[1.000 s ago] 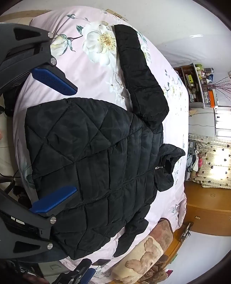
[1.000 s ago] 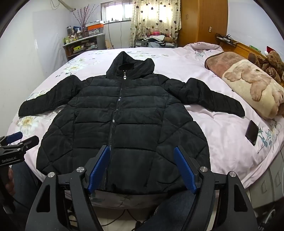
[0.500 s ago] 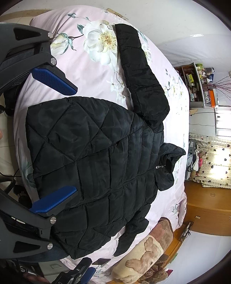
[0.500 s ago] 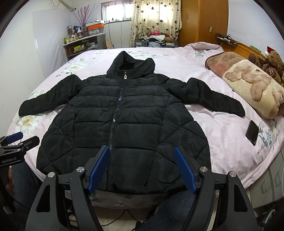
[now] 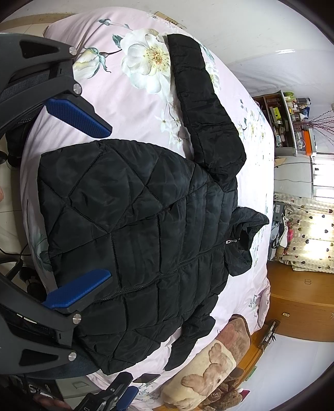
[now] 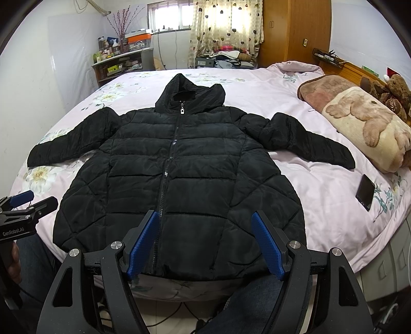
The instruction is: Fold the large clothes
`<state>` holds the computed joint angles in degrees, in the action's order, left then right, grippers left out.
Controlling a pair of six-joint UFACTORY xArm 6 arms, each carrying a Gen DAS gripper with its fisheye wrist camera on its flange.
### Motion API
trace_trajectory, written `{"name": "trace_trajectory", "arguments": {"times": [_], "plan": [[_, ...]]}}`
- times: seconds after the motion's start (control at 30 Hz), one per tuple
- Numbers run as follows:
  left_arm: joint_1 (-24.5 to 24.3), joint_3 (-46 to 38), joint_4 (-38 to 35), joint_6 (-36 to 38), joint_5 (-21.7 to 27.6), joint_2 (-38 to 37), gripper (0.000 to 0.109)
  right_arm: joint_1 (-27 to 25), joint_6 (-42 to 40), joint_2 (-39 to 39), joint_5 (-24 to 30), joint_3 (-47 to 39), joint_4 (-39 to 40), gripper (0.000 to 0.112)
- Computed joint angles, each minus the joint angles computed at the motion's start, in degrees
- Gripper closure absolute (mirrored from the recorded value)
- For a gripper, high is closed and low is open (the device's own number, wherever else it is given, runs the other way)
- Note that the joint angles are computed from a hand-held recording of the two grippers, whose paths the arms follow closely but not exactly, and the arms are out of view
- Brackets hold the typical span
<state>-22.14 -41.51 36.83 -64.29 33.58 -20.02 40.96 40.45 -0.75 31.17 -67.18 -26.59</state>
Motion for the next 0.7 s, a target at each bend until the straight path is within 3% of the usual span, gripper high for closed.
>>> {"name": "trace_trajectory", "arguments": {"times": [0.7], "plan": [[-0.4,0.2,0.1,-0.4,0.2,-0.1,0.006,0.0,0.0,-0.1,0.0,0.2,0.0,0.038]]}}
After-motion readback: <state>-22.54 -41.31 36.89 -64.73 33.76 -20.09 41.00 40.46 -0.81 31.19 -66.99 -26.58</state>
